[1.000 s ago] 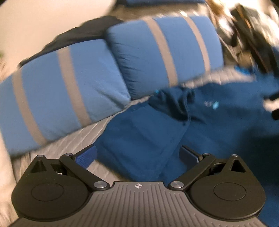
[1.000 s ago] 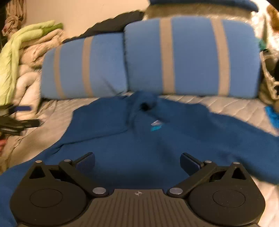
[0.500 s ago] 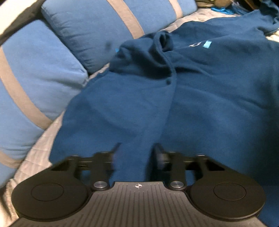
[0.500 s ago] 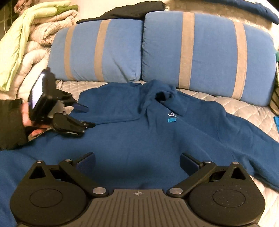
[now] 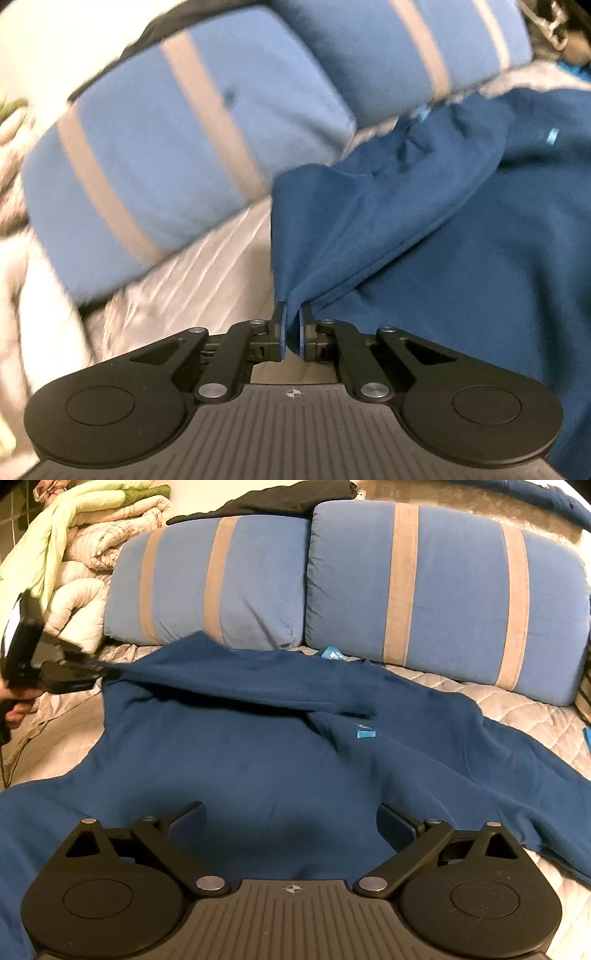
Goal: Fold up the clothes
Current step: 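Grasp a sweatshirt sleeve with the left gripper and pull it outward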
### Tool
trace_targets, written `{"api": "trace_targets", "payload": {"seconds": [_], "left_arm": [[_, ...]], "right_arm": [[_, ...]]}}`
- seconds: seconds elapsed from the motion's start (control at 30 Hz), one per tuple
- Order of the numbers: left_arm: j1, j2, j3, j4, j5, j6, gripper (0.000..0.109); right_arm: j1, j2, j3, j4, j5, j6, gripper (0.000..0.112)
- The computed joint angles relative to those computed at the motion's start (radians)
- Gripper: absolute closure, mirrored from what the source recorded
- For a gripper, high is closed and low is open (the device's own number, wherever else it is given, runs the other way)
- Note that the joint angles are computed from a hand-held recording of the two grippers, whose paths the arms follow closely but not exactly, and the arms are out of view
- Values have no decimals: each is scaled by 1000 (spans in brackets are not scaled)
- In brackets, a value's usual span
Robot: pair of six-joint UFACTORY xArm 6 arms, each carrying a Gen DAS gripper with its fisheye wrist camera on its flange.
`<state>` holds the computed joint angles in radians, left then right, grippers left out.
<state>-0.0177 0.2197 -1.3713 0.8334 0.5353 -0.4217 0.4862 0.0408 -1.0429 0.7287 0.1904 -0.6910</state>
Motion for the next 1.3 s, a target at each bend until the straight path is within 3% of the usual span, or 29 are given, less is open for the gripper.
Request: {"api": "trace_targets", "payload": {"seconds": [0.13,0.23,0.3,0.37,0.53,0.8,1.03,1.1,1.17,1.2,1.3], "left_arm": [[23,-44,98,-56,-24,28,95],[12,-73,122,40,-36,-41,74],[12,-64,109,84,-110,-51,63],[6,-60,101,37,-199,13,53],[-59,46,-16,-54,-282,168,50],[-142,286,-240,-211,-281,355,50],[-183,502,-514,-332,-181,463,52],[-193,573,-616,-320,-124,471,57],[-205,646,-735,-305,-25,482,87],[-210,678,-790,-294,28,475,95],[-207,691,-823,-273,49,410,101]], "right_arm": [[1,-1,1,-8,-2,11,14],[4,-3,6,1,-12,5,14],[5,-2,7,8,-14,1,14],[4,-2,6,12,-10,-5,14],[3,-7,8,37,-6,-31,14],[7,-7,8,80,-17,-56,14],[5,0,-1,112,-6,-86,14],[2,2,-6,133,2,-98,14],[0,4,-9,144,9,-103,14],[-3,5,-12,148,15,-107,14],[-7,9,-17,151,27,-107,15]]}}
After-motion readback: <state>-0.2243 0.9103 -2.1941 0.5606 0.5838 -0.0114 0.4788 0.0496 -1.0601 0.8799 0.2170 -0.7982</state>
